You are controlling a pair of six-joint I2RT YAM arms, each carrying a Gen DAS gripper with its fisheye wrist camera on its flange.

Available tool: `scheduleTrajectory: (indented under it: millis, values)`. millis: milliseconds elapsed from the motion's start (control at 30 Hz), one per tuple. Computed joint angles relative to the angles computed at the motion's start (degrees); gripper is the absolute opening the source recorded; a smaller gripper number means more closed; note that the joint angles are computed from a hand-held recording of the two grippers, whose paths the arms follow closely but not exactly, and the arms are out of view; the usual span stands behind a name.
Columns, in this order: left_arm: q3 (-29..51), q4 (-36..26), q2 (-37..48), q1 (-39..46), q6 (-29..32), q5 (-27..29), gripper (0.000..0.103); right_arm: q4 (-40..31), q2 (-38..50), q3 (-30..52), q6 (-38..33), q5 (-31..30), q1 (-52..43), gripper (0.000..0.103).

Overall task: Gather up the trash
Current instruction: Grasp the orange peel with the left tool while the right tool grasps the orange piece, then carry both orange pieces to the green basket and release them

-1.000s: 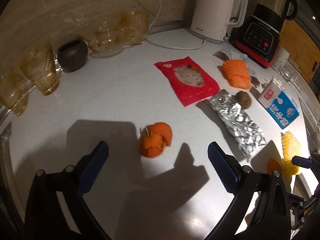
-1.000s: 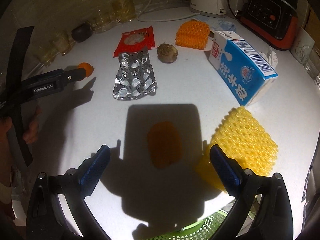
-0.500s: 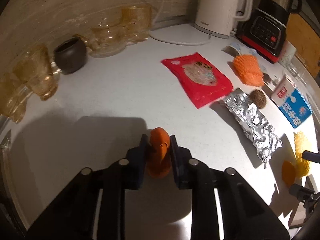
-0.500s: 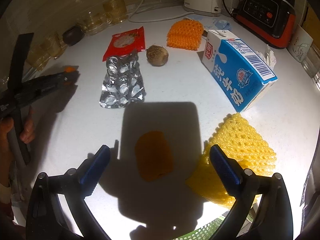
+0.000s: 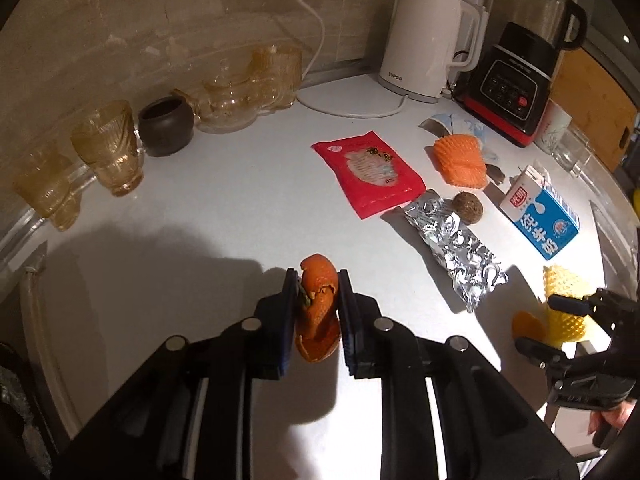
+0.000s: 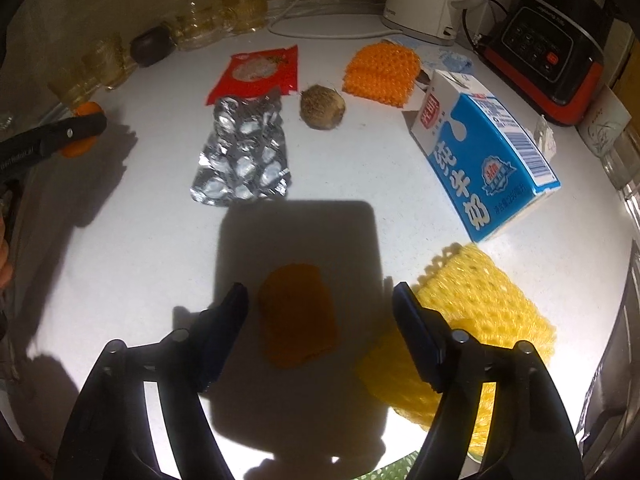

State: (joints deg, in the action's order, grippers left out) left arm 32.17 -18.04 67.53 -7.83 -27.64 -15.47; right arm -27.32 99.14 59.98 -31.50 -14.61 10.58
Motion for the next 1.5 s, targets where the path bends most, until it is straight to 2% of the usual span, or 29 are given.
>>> scheduleTrajectory:
  millis: [233,367,400,467,500,600,767,900,1000,1167,1333,1433,1500]
  values:
    - [-1.1,-2.5,-3.1,-1.7,-2.3,-0.4,0.02,-1.2,0.6,0.7,-3.6,-0.5,0.3,0.074]
    - [-1.8,-3.7,-4.6,-3.3,-3.9,-1.4,0.02,-2.0,1.8,1.5,-4.2,-1.4,-0.7,0.065]
    - [-1.9,-4.0,-5.0,-3.7,-4.2,-1.5,0.02,-1.9,1.9,1.5,-4.0,-1.5,-0.8,0.061]
    - [-2.0,-5.0,-5.8,-4.7,-5.3,-2.3,0.02,-2.1,1.6,1.4,-4.6,-2.1,-1.0,0.042]
    - [-2.0,-5.6,-6.2,-5.3,-5.8,-2.6,0.02,-2.6,1.5,1.7,-4.9,-2.4,-1.0,0.027]
    - [-1.8,-7.7,-7.7,-7.3,-7.5,-4.3,0.02,-4.0,1.5,2.2,-5.3,-2.9,-1.1,0.019]
    - [0.3,-13.4,-9.7,-14.6,-11.9,-7.6,0.02,-7.9,-1.1,2.1,-5.4,-7.3,-4.0,0.018]
    - [3.7,-18.2,-8.8,-27.6,-18.2,-10.8,0.02,-14.1,-8.2,0.8,-9.7,-11.4,-11.3,0.018]
    - [6.9,-18.8,-5.0,-38.6,-23.4,-10.7,0.02,-20.2,-13.2,0.3,-16.5,-14.0,-19.5,0.018]
    - [14.6,-13.3,9.6,-53.5,-28.1,-7.8,0.02,-30.9,-14.4,2.2,-30.7,-17.0,-35.4,0.018]
    - [22.1,-5.3,24.9,-59.1,-28.4,-1.3,0.02,-37.8,-9.0,5.7,-43.4,-17.1,-49.7,0.018]
    - [25.9,-2.8,32.2,-59.8,-29.4,2.0,0.022,-40.1,-5.3,8.1,-48.0,-16.8,-54.9,0.018]
    - [27.0,-0.4,35.7,-59.5,-31.2,4.5,0.038,-41.7,-2.6,10.2,-51.0,-16.7,-57.9,0.018]
